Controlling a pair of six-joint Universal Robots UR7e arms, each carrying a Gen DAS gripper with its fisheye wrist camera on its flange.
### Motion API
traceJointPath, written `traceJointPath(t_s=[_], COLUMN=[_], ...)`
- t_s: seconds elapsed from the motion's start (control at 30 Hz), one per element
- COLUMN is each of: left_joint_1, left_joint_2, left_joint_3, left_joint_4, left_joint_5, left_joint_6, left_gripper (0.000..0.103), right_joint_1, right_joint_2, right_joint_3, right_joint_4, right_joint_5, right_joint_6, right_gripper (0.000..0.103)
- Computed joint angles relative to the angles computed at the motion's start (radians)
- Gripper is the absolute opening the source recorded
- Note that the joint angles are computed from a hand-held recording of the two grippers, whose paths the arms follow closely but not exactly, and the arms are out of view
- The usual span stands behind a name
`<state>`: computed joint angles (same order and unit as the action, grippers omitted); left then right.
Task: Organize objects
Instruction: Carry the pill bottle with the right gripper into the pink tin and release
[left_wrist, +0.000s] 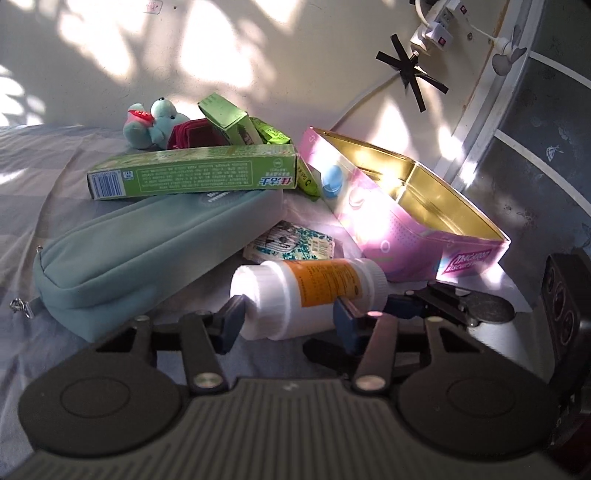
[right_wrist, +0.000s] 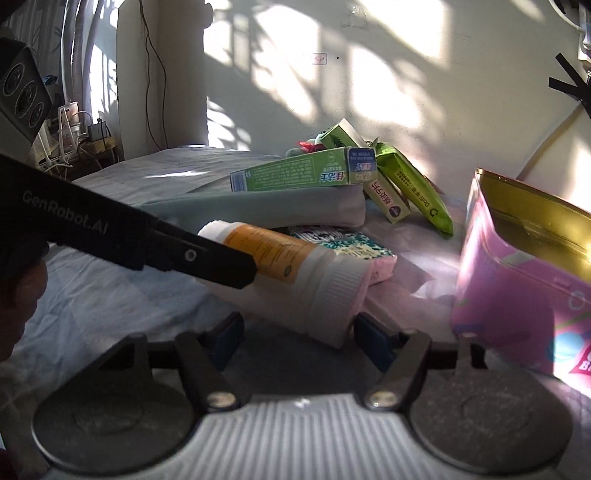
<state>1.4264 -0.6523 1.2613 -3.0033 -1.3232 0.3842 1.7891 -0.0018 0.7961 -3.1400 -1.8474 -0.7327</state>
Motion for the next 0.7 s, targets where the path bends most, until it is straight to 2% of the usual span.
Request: traceJointPath(t_s=[0.13, 0.23, 0.3, 0.37, 0.47, 0.57, 0.63, 0.7], left_joint_1=[-0.025, -0.060, -0.080, -0.093, -0.102, -0.107, -0.105, -0.104], left_joint_2=[-0.015, 0.015, 0.057, 0.099, 0.187, 0.272, 0.311, 0.340], left_joint_3=[0.001, -0.040, -0.093, -0.161, -0.291, -0.409, -0.472, -0.521], left_joint_4=[-0.015, -0.049, -0.058, -0.010, 0.077, 0.143, 0.190, 0.231], left_joint_5=[-0.075, -0.100, -0.130, -0.152, -0.165, -0.147, -0.138, -0.134], left_joint_6=[0.033, 0.112, 0.182, 0.204, 0.213, 0.210, 0.187, 0.163], left_gripper=[0.054, 0.054, 0.054, 0.054, 0.054, 0.054, 0.054, 0.054], right_joint_1=[-0.012, -0.018, -0.021, -0.026, -0.043, -0.063, -0.069, -0.077], right_joint_2=[-0.049, -0.090, -0.106, -0.104, -0.088, -0.071, -0.053, -0.050], right_joint_3=[0.075, 0.124, 0.140, 0.126, 0.076, 0.027, -0.006, 0.000], right_joint_4=[-0.116, -0.231, -0.316, -0.396, -0.433, -0.412, -0.398, -0.420], right_joint_5=[0.040, 0.065, 0.070, 0.048, -0.014, -0.062, -0.096, -0.090], right_joint_6=[0.046, 0.060, 0.047, 0.013, 0.003, 0.021, 0.019, 0.035], right_gripper=[0.063, 0.063, 0.063, 0.063, 0.063, 0.063, 0.066, 0.074])
